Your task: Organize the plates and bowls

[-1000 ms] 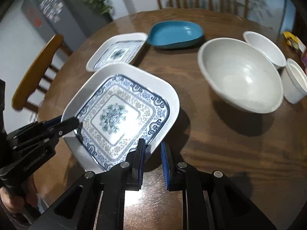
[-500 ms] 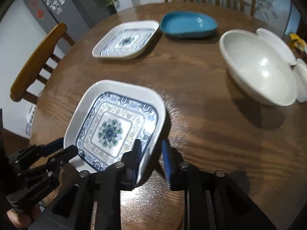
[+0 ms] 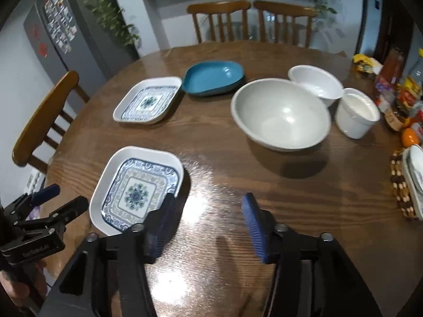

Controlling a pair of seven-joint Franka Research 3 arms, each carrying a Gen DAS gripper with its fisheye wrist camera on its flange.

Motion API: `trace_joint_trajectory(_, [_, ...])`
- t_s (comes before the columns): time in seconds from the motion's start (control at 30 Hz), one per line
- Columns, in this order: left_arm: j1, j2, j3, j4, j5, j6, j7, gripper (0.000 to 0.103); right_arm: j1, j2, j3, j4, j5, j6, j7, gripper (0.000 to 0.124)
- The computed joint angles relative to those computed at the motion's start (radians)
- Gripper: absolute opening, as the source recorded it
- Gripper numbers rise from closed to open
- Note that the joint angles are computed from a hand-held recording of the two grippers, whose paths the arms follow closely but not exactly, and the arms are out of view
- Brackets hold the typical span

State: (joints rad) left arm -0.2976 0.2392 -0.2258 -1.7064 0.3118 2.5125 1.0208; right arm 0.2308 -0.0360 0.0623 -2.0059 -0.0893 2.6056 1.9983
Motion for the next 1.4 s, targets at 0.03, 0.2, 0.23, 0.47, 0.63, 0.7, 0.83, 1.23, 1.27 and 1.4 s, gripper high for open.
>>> trace_joint_trajectory(0.03, [0.001, -0.001, -0.003, 0.003, -0.006, -0.002, 0.007, 0.097, -0.002, -0.009, -0.001, -0.007, -0.012, 0.002, 0.018, 0.058])
trace_joint_trajectory(0.2, [-0.004, 0.008, -0.013, 0.041, -0.026, -0.017, 0.048, 0.097, -0.021, -0.051, 0.005, -0.039, -0.07, 0.002, 0.093, 0.058])
trace_joint_trajectory(0.23, [-0.006, 0.01, -0.016, 0.049, -0.03, -0.019, 0.058, 0.097, -0.025, -0.062, 0.005, -0.049, -0.074, 0.002, 0.098, 0.058])
trace_joint_trajectory(0.47, [-0.026, 0.012, -0.024, 0.111, -0.035, -0.024, 0.122, 0.097, -0.057, -0.113, 0.021, -0.081, -0.114, 0.021, 0.141, 0.058])
trace_joint_trajectory(0.63, [-0.045, 0.023, -0.015, 0.186, 0.0, -0.033, 0.139, 0.097, -0.075, -0.135, 0.031, -0.086, -0.13, 0.041, 0.146, 0.058])
trace_joint_trajectory(0.7, [-0.051, 0.025, -0.007, 0.211, 0.024, -0.026, 0.133, 0.098, -0.082, -0.138, 0.035, -0.082, -0.139, 0.045, 0.147, 0.058])
trace_joint_trajectory(0.83, [-0.066, 0.031, 0.008, 0.258, 0.078, -0.024, 0.111, 0.102, -0.093, -0.145, 0.043, -0.069, -0.164, 0.053, 0.152, 0.058])
trace_joint_trajectory(1.23, [-0.104, 0.145, 0.02, 0.501, 0.105, -0.085, 0.186, 0.102, -0.124, -0.152, 0.056, 0.012, -0.261, 0.015, 0.198, 0.059])
trace_joint_trajectory(1.27, [-0.108, 0.159, 0.022, 0.523, 0.102, -0.094, 0.187, 0.102, -0.124, -0.148, 0.056, 0.022, -0.266, 0.01, 0.198, 0.059])
trace_joint_trajectory(1.4, [-0.119, 0.233, 0.033, 0.635, 0.077, -0.141, 0.208, 0.102, -0.118, -0.124, 0.054, 0.078, -0.291, -0.007, 0.192, 0.059])
